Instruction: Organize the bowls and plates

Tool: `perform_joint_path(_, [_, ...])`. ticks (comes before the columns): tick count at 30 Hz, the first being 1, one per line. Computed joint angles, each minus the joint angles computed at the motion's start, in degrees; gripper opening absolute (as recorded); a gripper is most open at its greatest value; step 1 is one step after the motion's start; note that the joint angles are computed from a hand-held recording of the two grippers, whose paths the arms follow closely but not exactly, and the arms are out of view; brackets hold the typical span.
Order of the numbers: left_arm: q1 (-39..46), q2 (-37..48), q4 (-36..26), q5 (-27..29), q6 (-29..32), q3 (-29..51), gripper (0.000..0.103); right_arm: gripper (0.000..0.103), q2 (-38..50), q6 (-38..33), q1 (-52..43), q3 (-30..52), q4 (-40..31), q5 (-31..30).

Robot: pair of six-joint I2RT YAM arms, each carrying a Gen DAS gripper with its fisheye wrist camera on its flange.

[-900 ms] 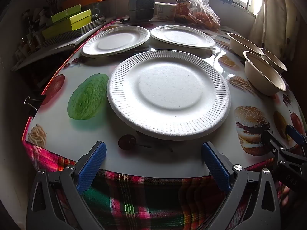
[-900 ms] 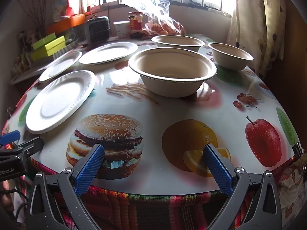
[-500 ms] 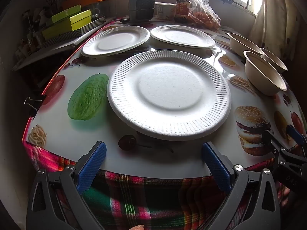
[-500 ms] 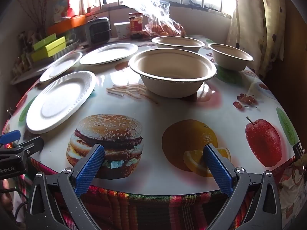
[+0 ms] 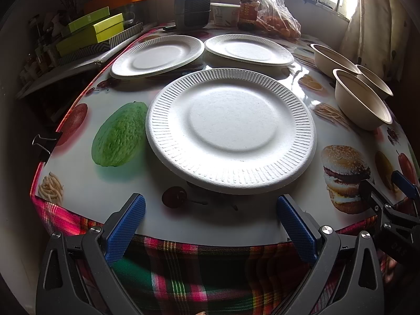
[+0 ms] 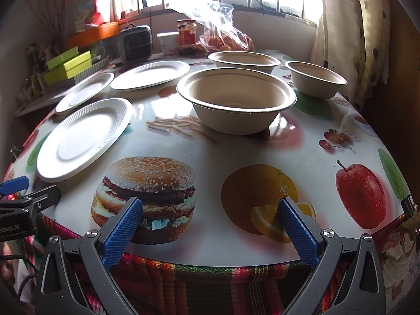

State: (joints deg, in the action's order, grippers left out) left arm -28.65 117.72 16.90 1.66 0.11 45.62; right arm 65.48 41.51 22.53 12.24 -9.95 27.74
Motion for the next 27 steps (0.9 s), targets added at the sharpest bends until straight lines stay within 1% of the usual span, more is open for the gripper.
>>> perform_joint_path(2, [-0.6, -0.1, 0.5, -0.6, -0.4, -0.5, 0.101, 0.103, -0.5, 0.3, 0.2, -0.1, -0.2, -0.1])
perform_joint_path(4, [-0.4, -0.1, 0.6, -0.1, -0.5, -0.6, 0.101, 0.103, -1.0, -0.6, -0.9, 0.0, -0.2, -0.7])
perform_joint_path(8, [0.1, -1.7, 1.4, 0.9, -0.4, -2.3, 0.101, 0.103, -3.1, 0.0, -1.0, -0.1, -1.5, -0.9])
perform_joint_path(13, [0.2, -4.6, 3.5, 1.1, -0.3, -5.0, 0.101, 0.103, -7.3, 1.5, 0.4, -0.7, -3.8, 0.9])
perform_joint_path(19, [0.0, -7.8, 5.6, 0.4, -0.1, -7.6, 0.101, 0.103, -9.5, 2.0, 1.5, -0.5, -5.8, 2.2])
perform_joint_path(27, [-0.4, -10.6, 6.5, -0.5, -0.4, -9.2, 0.101, 0.103, -13.1, 3.0, 4.0, -0.3, -8.6, 4.8])
